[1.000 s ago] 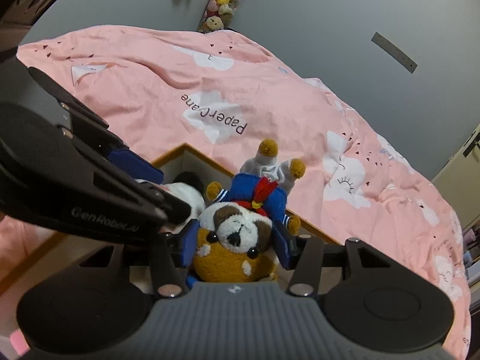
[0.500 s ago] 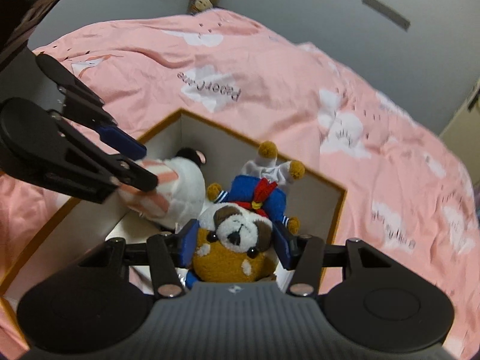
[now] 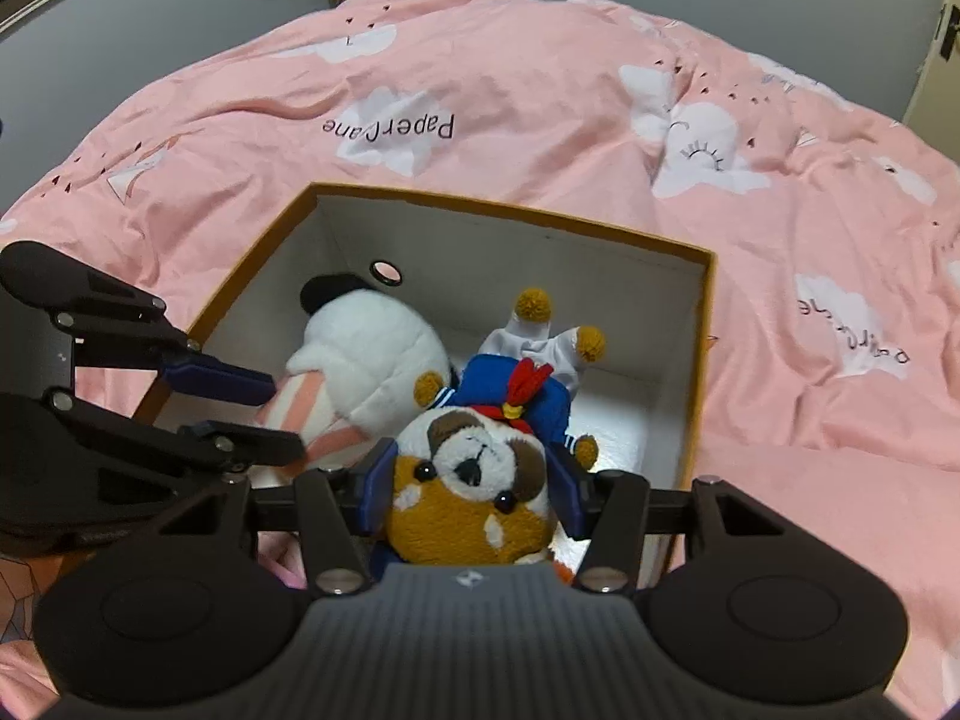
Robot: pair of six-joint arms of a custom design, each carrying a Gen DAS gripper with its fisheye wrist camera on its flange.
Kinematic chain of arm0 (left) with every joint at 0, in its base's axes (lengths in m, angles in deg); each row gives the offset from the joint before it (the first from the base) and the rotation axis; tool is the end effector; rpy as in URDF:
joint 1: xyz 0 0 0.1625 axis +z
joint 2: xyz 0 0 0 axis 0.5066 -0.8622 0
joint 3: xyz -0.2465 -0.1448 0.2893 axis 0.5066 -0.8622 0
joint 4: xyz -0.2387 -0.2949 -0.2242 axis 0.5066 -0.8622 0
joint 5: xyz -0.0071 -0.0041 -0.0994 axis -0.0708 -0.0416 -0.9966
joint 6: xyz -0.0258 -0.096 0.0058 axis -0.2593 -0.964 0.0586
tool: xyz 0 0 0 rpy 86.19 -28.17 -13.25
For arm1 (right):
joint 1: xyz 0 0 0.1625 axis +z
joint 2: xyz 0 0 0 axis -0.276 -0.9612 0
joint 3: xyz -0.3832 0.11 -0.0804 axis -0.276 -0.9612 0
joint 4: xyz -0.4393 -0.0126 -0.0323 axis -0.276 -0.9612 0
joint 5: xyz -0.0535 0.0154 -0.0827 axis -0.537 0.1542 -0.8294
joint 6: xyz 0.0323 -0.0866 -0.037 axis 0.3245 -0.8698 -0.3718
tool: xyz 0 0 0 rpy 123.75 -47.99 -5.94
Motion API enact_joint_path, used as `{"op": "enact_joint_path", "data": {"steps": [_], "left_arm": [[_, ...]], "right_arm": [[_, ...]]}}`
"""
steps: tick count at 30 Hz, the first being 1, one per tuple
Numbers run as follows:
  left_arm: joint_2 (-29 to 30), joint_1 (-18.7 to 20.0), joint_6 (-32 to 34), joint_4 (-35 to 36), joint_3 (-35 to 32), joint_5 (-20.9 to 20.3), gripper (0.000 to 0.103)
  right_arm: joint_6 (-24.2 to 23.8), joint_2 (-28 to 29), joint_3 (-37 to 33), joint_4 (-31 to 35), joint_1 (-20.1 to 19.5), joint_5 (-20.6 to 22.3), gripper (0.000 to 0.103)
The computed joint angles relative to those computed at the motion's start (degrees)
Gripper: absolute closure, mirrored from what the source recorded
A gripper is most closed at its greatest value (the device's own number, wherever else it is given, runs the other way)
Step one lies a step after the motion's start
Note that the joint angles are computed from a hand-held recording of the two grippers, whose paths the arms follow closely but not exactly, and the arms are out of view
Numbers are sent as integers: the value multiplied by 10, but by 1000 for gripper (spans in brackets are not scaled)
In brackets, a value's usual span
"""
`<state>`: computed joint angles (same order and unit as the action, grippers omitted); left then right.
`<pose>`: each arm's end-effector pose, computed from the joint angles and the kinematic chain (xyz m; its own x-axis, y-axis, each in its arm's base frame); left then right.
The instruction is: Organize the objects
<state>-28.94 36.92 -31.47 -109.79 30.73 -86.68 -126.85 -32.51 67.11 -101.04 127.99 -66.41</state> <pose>-0.0293 -0.6113 0.2970 -0.7183 -0.0147 -0.6956 0.3559 0.8513 -0.3855 0.4021 -0.7230 -0.0305 -0.3465 -0.8739 0.3408 -0.9108 0.4003 0.1005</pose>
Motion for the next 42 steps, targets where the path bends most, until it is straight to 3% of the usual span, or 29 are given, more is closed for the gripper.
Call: {"op": "enact_joint_path", "data": {"steps": [5,8,14,17,22,28,33,42], "left_arm": [[26,1,4,-22,-15,26,75],[39,0,4,-26,-23,39,73],[40,1,27,-62,-15,39,69],[34,-1,9,-48,-14,39,70],[17,-13,-8,-54,0,45,69],[-14,-51,-7,-104,38,80,65],[-43,-103,15,-226,101,135,61],[-69,-206,192,-514,189,241,45]], "right_arm": [[-11,32,-38,-13,5,-19,48],[-22,54,-63,-12,10,-38,47],[-121,82,-62,-94,16,-79,42],[-160,81,-48,-123,14,-79,36],[-153,62,-27,-131,13,-61,23],[-165,1,52,-191,23,-35,21],[-131,-73,157,-266,30,10,17],[-17,-197,335,-382,37,90,13]]}}
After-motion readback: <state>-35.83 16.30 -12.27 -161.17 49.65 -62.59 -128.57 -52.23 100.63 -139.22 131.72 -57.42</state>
